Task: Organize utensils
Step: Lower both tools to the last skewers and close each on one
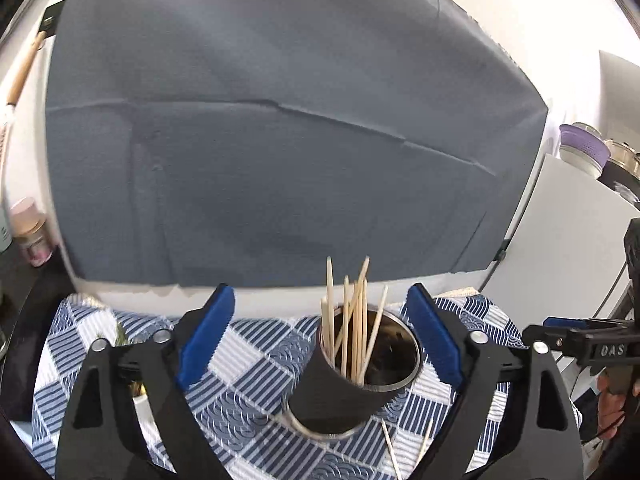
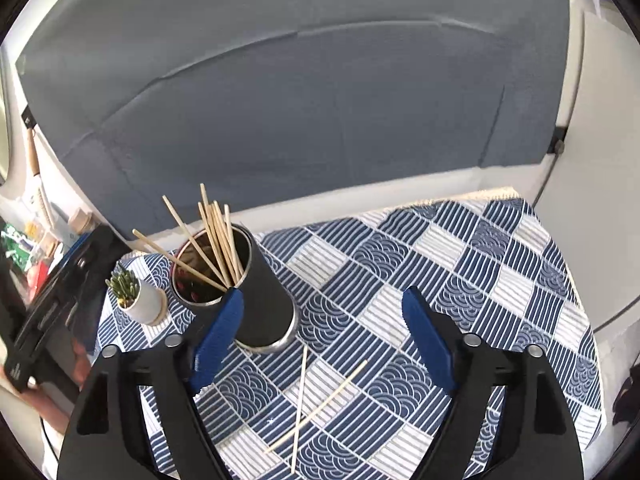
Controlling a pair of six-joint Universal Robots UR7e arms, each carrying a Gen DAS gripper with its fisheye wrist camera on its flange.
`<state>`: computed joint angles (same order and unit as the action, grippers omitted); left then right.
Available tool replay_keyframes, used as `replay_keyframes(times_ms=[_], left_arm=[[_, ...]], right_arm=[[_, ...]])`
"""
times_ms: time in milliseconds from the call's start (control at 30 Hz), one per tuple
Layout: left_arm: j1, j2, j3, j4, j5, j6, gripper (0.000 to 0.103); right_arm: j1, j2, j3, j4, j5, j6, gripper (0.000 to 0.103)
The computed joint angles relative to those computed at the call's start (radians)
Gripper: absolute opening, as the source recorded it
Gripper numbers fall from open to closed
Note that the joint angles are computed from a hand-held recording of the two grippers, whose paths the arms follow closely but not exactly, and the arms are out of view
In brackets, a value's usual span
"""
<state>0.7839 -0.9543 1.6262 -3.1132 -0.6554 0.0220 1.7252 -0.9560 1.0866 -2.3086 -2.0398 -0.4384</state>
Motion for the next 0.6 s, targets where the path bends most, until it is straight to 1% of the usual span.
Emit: replay_keyframes(times_ms=[67,100,167,267,400,467,600], left_arm=[[-0.014,-0.012,0.028,0.026,0.034,-0.045,0.092],[-0.018,-0.017,0.039,0.042,0.043,-0.065,0.094],[-0.022,-0.032,0.056,0.126,0.052,-0.127,0.095],[-0.028,-0.043,0.076,0.218,0.069,-0.188,0.096],[-0.016,-0.063,0.111,0.330,0.025,-0.305,0.097],[-0.001,-0.070,0.120,0.380,-0.004,-0.366,0.097],[0.027,-0.068,0.130,0.437,-0.048,-0.426,0.097]], right_arm=[[-0.011,-0.008,0.002,0.019,0.009,0.008,0.084],[-0.016,-0.011,0.004,0.024,0.009,0.010,0.084],[-0.028,-0.016,0.012,0.038,0.008,0.013,0.085],[-0.041,-0.017,0.022,0.084,-0.023,0.019,0.086],[-0.073,-0.021,0.054,0.138,-0.048,0.051,0.086],[-0.094,-0.017,0.065,0.179,-0.061,0.094,0.086],[-0.127,-0.008,0.093,0.227,-0.075,0.169,0.086]])
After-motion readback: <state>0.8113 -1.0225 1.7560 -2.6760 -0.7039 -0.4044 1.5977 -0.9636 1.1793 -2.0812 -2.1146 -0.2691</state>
